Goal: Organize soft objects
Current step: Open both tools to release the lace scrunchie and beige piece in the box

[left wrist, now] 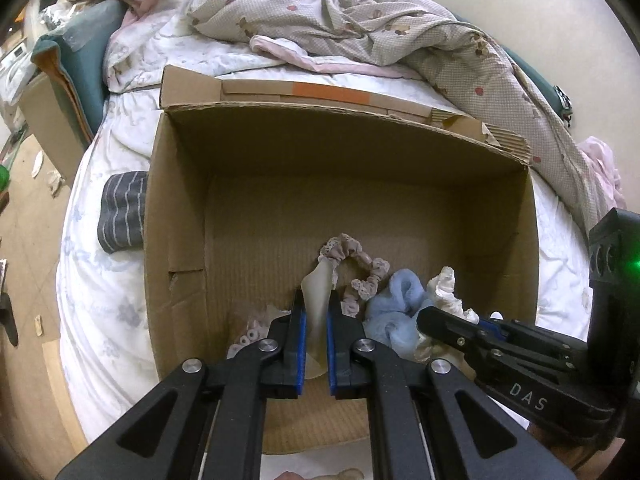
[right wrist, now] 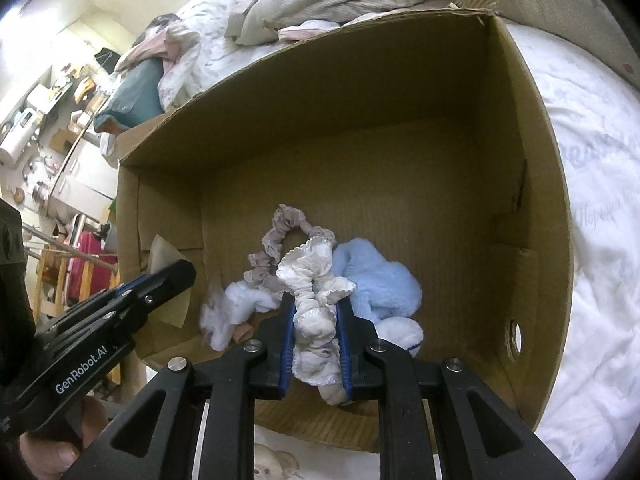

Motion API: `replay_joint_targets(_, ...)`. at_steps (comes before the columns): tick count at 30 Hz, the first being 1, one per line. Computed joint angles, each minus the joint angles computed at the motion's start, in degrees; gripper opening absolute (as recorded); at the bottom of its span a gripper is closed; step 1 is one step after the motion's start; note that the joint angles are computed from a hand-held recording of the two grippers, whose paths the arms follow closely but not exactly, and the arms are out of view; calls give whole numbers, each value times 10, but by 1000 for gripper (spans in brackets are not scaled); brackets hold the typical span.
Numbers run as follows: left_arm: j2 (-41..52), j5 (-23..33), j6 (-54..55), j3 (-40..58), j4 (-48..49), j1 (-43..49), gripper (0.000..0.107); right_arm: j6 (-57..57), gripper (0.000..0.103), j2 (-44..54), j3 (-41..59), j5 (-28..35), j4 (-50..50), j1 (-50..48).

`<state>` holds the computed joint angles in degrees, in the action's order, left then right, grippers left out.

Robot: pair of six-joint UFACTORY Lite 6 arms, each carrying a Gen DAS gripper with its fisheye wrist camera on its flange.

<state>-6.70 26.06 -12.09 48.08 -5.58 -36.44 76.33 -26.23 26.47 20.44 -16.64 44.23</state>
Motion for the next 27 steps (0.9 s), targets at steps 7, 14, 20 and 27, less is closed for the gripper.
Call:
replay_joint_targets(7, 1, 7, -8, 0, 5, -1, 11, -20, 21, -33, -21, -12, 24, -12)
replay_joint_targets(14, -20, 13, 4, -4, -15, 10, 48, 18, 28, -88, -35, -10, -8, -9)
replay_joint_targets(20, -65, 10, 27, -20, -50, 31, 73, 131, 62, -154, -39, 26, -109, 24)
replay_joint_targets(27, -143, 41, -104, -28, 83, 20, 89, 236, 80, -181, -12, 84, -206, 85)
